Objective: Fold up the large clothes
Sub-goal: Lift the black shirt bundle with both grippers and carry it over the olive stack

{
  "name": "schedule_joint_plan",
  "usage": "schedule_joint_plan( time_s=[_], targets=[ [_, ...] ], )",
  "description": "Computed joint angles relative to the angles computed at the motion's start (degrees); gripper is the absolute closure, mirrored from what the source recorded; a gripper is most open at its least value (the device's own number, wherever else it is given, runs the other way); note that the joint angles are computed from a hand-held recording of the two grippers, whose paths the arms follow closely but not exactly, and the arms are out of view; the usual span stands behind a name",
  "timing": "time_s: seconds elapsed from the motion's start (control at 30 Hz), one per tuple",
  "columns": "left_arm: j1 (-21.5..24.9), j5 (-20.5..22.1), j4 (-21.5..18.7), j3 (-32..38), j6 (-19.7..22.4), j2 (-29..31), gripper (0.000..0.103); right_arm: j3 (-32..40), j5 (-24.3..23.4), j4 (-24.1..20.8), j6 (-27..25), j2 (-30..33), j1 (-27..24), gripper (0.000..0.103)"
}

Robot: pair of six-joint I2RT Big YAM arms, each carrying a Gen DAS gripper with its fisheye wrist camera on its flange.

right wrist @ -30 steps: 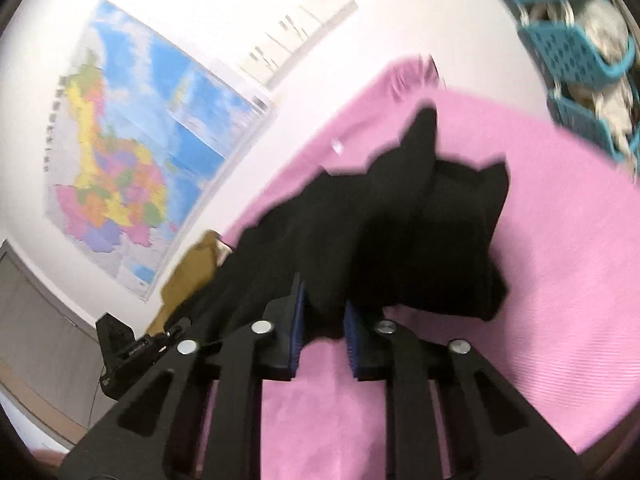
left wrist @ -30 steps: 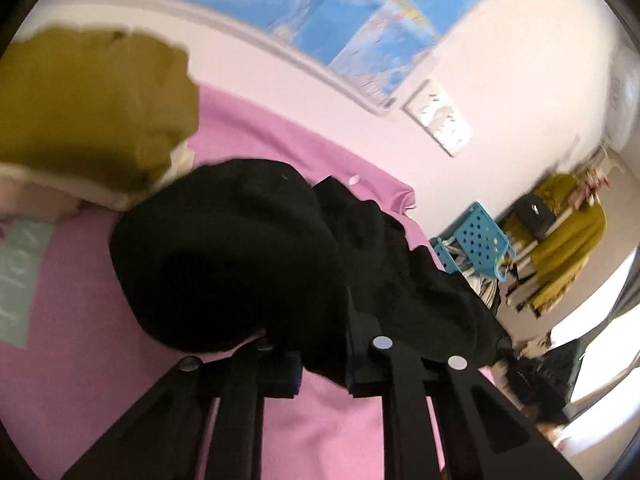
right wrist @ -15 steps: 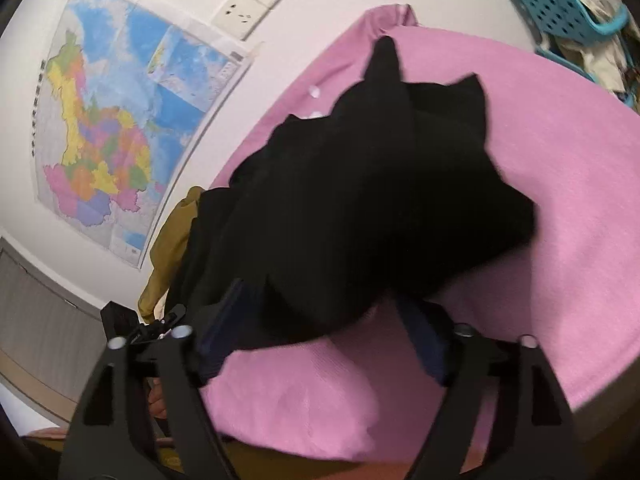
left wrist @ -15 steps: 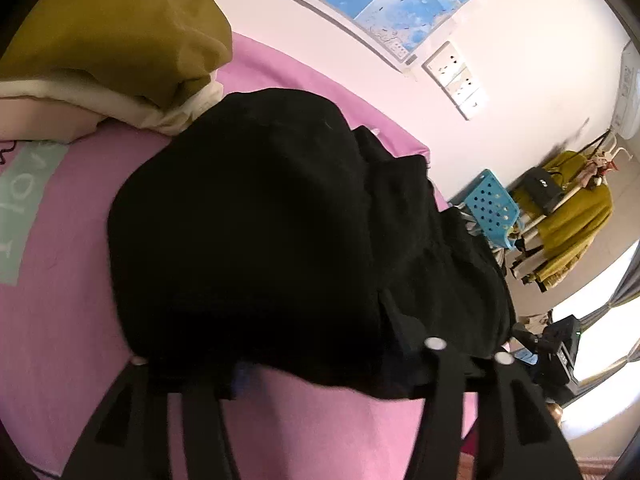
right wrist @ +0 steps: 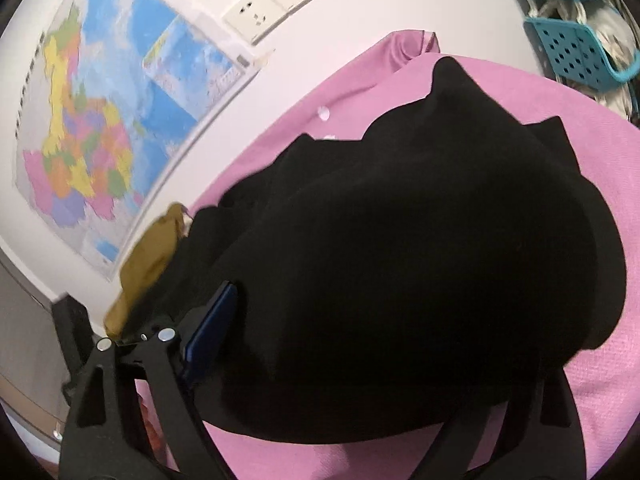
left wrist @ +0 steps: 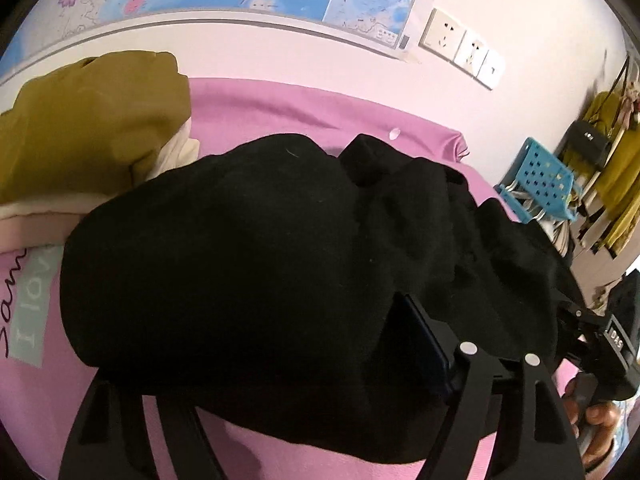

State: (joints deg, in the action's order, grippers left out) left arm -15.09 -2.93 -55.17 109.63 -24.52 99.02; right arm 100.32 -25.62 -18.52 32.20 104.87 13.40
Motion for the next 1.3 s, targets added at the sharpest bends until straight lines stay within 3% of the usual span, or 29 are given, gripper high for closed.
schedule_joint_plan(
  time_s=[0.13, 0.27, 0.3, 0.53, 0.6, 0.67, 0.7, 0.8, 0.83, 0.9, 0.97, 1.0, 1.03, 1.07, 1.13, 1.23, 1.3],
  targets=[
    [-0.32, 0.28, -1.86, 2.43, 0.01, 1.62, 0.023, 1.76, 0.73, -0.86, -0.52, 1.08, 0.29, 0.016],
    [0.60, 3.19, -2.36, 2.35, -0.58, 2.69, 0.015, 3.26, 1.00, -1.50, -1.27, 2.03, 0.39, 0.017],
    [0.85, 3.74, -0.64, 1.13, -0.65, 2.14, 0.014, 3.24, 0.98, -1.40, -1.09, 2.02, 0.40, 0.017],
    [0.89, 3.37, -1.70, 2.83, -1.19, 3.27, 0.013, 5.31, 1.33, -1.98, -0.76, 3.38, 0.60, 0.022],
    [1.08, 3.24, -1.82, 3.44, -1.59, 3.67, 0.019, 6.71, 1.39, -2.69, -1.28, 4.27, 0.69, 0.028],
    [1.60, 4.55, -1.71, 3.69, -2.84, 3.68, 0.039, 8.43, 0.11, -3.80, -0.94, 5.42, 0.40, 0.045],
    [2.10, 5.87, -1.14, 3.02, -3.44, 3.18, 0.043, 8.39, -0.94, -3.09, 0.53, 5.61, 0.01, 0.053],
    [2.01, 6.48, -1.03, 3.35, -3.13, 3.41, 0.044, 8.36, -4.00, -1.84, 3.13, 6.14, -0.72, 0.052],
    [2.21, 6.96, -1.42, 3.54, -3.15, 3.69, 0.037, 8.62, -4.43, -1.90, 2.95, 6.23, -0.69, 0.047],
    [2.47, 8.01, -0.57, 2.96, -3.36, 3.42, 0.034, 9.79, -4.63, -3.18, 2.19, 6.59, -0.44, 0.038],
    [2.22, 7.64, -1.86, 4.33, -3.12, 4.16, 0.032, 11.33, -3.35, -4.98, 0.83, 7.16, 0.08, 0.035],
    [2.09, 7.25, -2.09, 4.69, -3.15, 4.35, 0.032, 11.95, -2.71, -5.67, -0.26, 7.47, 0.27, 0.039],
    [1.99, 6.95, -2.59, 5.33, -3.13, 4.71, 0.035, 12.45, -2.68, -6.16, -0.48, 7.83, 0.26, 0.049],
    [1.97, 6.91, -3.04, 5.87, -3.35, 5.01, 0.042, 12.79, -3.28, -6.36, -0.17, 8.14, 0.16, 0.055],
    [2.18, 8.52, -4.00, 7.01, -4.23, 5.34, 0.056, 13.28, -8.03, -5.76, 1.30, 8.66, -0.55, 0.078],
    [2.25, 8.30, -7.57, 10.87, -3.73, 6.29, 0.073, 13.80, -10.30, -4.96, 0.93, 7.36, -1.03, 0.085],
    [2.98, 10.30, -7.40, 12.66, -3.24, 5.98, 0.075, 14.96, -11.38, -4.25, 0.73, 6.27, -1.31, 0.085]
  ],
)
